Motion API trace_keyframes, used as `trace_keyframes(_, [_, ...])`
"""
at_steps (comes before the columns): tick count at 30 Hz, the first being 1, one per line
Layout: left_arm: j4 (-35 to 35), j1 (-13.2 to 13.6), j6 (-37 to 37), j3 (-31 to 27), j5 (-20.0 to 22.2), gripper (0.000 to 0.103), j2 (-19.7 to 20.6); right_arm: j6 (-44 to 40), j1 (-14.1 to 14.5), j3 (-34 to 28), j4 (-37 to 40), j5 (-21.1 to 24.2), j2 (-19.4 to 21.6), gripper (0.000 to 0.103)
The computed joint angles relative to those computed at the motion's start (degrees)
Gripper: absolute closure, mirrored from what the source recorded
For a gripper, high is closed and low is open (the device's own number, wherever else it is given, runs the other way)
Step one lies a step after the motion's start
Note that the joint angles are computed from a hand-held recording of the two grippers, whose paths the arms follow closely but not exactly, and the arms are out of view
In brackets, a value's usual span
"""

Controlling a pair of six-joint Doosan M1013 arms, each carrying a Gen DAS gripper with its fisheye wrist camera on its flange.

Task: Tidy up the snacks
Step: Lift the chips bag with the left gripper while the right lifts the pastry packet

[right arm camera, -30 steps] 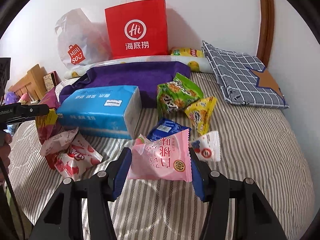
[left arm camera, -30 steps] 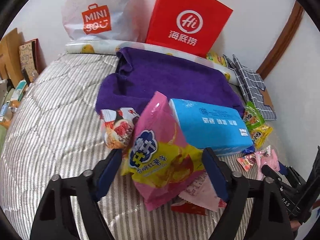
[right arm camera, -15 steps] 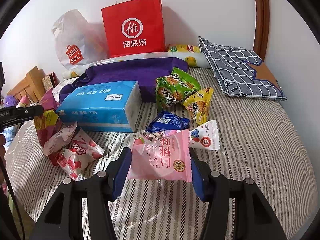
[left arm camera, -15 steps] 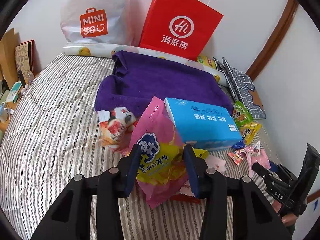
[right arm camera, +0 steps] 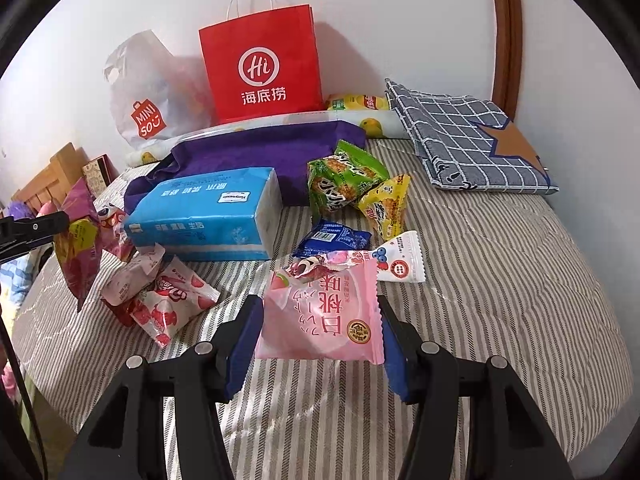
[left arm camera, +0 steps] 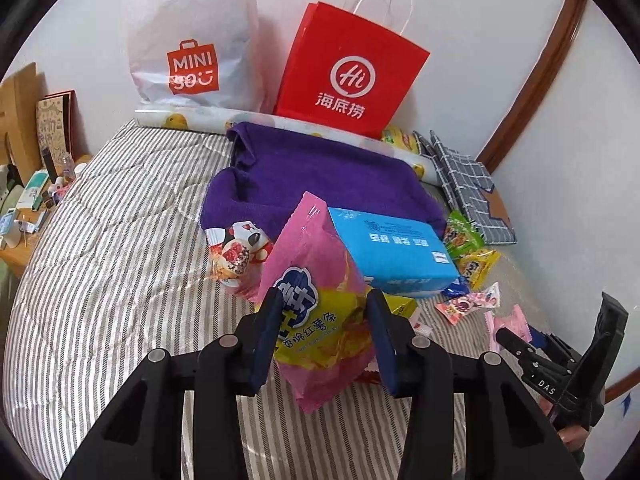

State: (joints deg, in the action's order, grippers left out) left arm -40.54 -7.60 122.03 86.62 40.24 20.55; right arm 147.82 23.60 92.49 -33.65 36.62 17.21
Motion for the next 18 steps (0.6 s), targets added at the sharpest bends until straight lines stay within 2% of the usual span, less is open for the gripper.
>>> trace_keyframes(10, [-1.42,-0.61,2.52,1.77,-1.05,0.06,-2.53,4.7,1.48,-0.17,-5.23,1.18,-1.7,0.05])
trace_keyframes(16, [-0.58,-1.51,2.31,1.36,-0.33,0.06,-2.99,5.42,1.86,-1.53,-6.2,1.88,-2.02,0.05])
trace_keyframes(18, [-0.78,-1.74,2.5,0.83,0.31,0.073,-2.89,5.45,1.84,-2.19,-6.3,1.98,-1.98,0.05])
